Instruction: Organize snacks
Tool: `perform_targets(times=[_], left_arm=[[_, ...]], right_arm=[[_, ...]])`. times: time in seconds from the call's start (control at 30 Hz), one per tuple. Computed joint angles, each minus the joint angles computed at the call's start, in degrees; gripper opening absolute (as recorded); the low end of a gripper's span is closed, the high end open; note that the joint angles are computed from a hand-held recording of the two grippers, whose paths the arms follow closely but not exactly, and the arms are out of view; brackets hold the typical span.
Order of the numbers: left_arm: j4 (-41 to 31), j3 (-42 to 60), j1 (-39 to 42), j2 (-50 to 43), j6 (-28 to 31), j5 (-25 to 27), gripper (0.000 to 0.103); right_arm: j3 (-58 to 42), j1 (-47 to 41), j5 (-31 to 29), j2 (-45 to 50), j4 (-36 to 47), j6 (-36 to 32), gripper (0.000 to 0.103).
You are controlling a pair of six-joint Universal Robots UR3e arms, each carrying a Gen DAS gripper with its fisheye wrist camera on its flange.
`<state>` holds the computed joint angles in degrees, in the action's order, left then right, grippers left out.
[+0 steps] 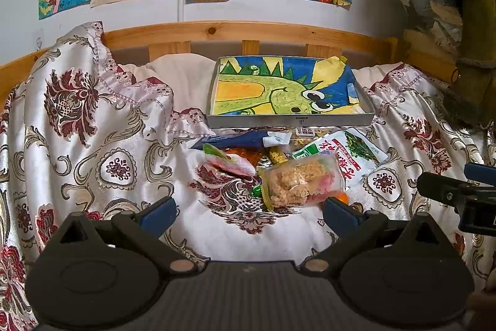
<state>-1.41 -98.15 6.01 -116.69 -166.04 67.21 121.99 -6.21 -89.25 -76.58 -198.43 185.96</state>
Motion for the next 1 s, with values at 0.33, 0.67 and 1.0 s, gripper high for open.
perform_targets(times=[0.33,0.67,1.0], left_arm=[[-0.05,0.02,0.00,0.00,0.05,0.01,0.103],[-0.07,-0.07,0.10,0.03,0.04,-0.18,0.103],[0.55,-0.13,-0.35,0.06,-0.56,1.05,0.103]], right_arm=[[0.00,0.07,-0.08,-0.06,0.12,0.05,0.102],[-0.03,0.04,-0.03,-0.06,0.17,0.05,0.102],[-0.63,-0.03,-0.20,-0.29,1.46,-0.12,0.102]])
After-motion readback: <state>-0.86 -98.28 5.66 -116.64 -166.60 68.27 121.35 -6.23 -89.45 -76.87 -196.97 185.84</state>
